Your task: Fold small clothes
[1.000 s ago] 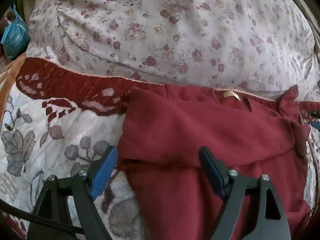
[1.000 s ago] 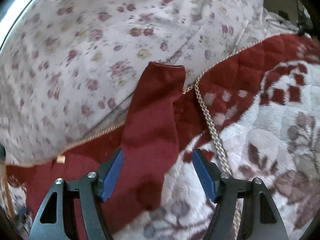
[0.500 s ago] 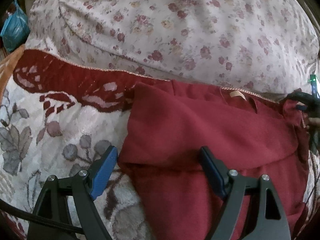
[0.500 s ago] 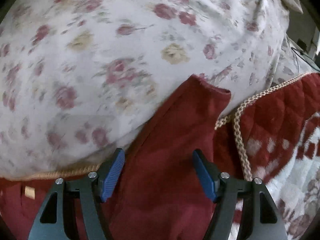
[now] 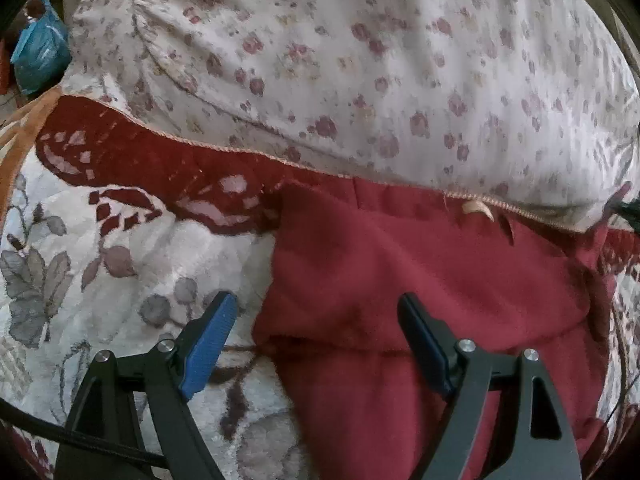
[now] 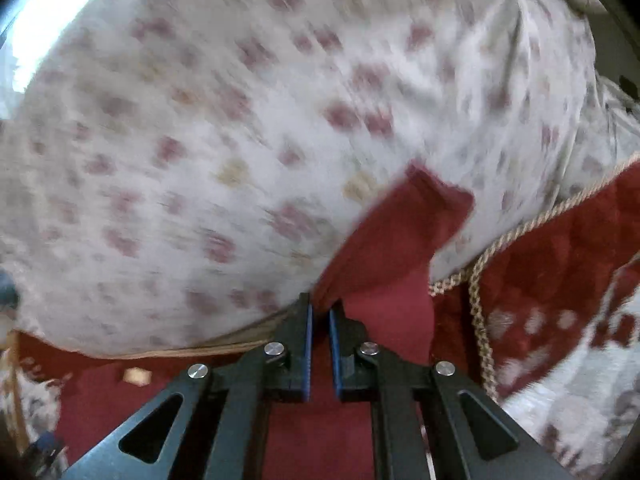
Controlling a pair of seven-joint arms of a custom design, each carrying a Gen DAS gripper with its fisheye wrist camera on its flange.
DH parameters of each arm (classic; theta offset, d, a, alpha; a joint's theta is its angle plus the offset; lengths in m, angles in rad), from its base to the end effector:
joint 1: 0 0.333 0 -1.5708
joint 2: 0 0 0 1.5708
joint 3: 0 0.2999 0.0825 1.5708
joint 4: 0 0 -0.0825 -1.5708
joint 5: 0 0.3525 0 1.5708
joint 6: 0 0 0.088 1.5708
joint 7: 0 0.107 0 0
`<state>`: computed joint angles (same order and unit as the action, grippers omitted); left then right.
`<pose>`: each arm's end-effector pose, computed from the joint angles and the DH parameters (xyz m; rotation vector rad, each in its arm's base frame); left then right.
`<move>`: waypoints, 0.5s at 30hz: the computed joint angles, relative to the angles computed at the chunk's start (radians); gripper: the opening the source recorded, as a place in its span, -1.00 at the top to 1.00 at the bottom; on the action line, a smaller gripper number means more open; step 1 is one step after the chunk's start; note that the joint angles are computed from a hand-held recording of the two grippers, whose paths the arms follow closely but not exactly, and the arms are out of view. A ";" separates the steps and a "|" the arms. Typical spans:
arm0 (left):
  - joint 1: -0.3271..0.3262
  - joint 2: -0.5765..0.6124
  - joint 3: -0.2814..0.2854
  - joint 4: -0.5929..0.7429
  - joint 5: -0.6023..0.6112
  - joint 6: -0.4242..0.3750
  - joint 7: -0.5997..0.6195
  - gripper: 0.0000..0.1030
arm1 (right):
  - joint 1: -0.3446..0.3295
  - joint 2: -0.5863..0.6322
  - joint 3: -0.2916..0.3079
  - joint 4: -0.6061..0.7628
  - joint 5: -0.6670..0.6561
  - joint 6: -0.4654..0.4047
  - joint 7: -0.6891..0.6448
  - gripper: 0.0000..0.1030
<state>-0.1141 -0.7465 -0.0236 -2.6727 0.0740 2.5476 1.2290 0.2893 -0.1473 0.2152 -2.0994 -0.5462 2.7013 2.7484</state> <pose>0.3464 -0.0499 0.5280 -2.0331 1.7362 -0.6779 0.4541 0.2777 0.5617 -1.4415 1.8646 -0.4919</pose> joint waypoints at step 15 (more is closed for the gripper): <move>0.053 -0.099 0.054 -0.023 -0.005 0.063 -0.037 -0.59 | 0.308 0.197 0.088 0.442 0.463 -0.062 -0.747 0.84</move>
<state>-0.0616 -0.8452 0.0305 -2.6952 0.0693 2.6110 1.1920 0.5970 0.0497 0.3031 -1.6570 -0.0827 2.6388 2.0017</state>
